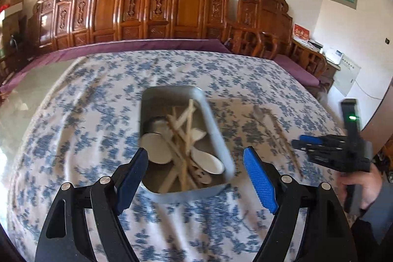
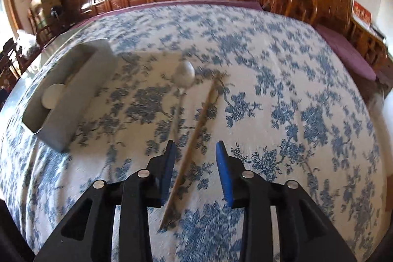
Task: Organize utensils
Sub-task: 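Grasp the last wooden chopstick with the right tool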
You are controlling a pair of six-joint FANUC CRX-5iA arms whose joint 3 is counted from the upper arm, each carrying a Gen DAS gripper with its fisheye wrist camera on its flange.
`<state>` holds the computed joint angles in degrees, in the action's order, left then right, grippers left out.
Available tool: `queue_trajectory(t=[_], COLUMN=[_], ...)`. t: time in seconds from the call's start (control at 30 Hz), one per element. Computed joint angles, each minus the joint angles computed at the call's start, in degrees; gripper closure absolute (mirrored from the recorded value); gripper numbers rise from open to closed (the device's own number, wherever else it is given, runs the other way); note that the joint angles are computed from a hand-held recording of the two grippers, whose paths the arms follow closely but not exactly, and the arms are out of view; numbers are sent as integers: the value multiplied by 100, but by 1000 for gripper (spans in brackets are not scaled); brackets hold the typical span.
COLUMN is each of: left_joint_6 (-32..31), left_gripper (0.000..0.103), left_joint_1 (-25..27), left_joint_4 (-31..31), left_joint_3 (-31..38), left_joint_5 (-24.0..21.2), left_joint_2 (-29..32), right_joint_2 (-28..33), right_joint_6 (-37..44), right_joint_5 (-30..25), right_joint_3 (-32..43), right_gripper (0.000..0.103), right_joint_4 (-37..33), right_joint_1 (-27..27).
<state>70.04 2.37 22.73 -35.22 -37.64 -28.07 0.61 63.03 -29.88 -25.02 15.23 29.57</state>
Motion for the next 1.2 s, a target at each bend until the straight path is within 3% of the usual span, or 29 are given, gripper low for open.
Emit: queue_trajectory(t=[0.1, 0.2, 0.27, 0.33, 0.5, 0.73, 0.9, 1.0, 1.13, 1.2], left_joint_6=[175, 300, 404, 519, 1019, 1865, 2446, 2581, 2700, 2858], left_gripper=[26, 26, 26, 26, 26, 26, 26, 26, 38, 39], left_joint_1=[-221, -497, -637, -768, -1095, -1705, -2162, -2309, -2356, -2419], left_joint_4=[-102, -276, -403, -537, -1023, -1812, -2289, -2370, -2292, -2490], left_joint_3=[52, 127, 182, 235, 515, 1147, 1825, 2223, 2696, 3035], left_joint_5=[32, 77, 90, 93, 18, -105, -222, -313, -477, -609], left_joint_2=[101, 205, 260, 306, 470, 921, 1593, 2089, 2708, 3024], right_joint_2=[188, 244, 253, 240, 99, -273, -421, -416, -517, -492], right_joint_6=[82, -126, -21, 60, 423, 745, 932, 1276, 1381, 1624], right_joint_5=[-94, -49, -143, -255, -373, -98, 127, 81, 242, 206], right_joint_3=[144, 22, 55, 54, 35, -211, -327, -170, -266, -181], right_gripper=[67, 74, 81, 95, 97, 97, 97, 97, 97, 97], right_joint_4=[-46, 448, 454, 474, 165, -314, -520, -985, -923, -1180], right_joint_1=[11, 106, 117, 96, -116, -602, -880, -1070, -1095, -1153])
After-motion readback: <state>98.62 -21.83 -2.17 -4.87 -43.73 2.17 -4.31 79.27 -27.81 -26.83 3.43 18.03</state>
